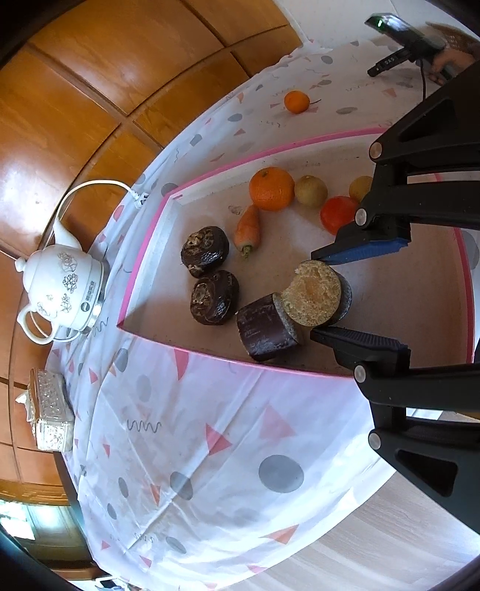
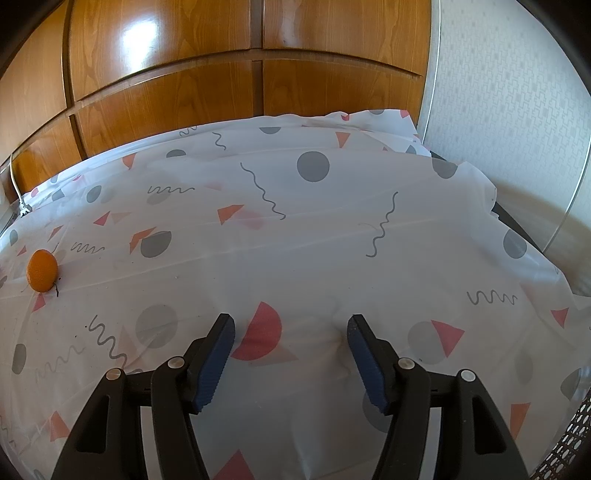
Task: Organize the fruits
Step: 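Lower the slice into the tray and open the left gripper, then move the right gripper to the orange and close on it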
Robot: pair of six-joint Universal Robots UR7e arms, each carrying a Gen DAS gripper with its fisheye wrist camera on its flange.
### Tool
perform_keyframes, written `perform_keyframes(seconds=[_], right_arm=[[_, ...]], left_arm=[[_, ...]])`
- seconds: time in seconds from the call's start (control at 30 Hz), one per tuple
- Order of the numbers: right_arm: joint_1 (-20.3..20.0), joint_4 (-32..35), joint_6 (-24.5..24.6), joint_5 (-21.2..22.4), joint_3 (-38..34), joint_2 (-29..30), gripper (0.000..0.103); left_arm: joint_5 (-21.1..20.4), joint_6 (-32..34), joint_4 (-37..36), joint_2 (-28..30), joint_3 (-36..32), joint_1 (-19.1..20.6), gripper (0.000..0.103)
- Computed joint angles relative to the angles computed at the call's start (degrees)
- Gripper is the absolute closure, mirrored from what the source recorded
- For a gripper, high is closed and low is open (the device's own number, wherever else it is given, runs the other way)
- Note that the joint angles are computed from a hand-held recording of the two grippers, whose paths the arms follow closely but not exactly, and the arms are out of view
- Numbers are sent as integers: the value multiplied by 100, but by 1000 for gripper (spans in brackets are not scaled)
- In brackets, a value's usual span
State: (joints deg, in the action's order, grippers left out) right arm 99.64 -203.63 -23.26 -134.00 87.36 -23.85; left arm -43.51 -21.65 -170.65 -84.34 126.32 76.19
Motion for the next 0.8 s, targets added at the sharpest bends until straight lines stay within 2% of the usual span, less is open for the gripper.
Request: perform_keyframes(seconds=[0.07, 0.23, 0.57, 0.8], right_arm=[[-1, 5, -1, 5, -7, 1, 38], [-6, 4, 5, -6, 4, -4, 38], [-6, 13, -2, -20, -11, 2, 37], [22, 55, 68, -168, -69, 36, 35]], left_arm=[[19, 5, 15, 1, -4, -8, 68], [47, 68, -103, -10, 35, -57, 59], [132, 146, -309, -64, 59, -149, 58], [367, 331, -609, -81, 103, -274, 53]])
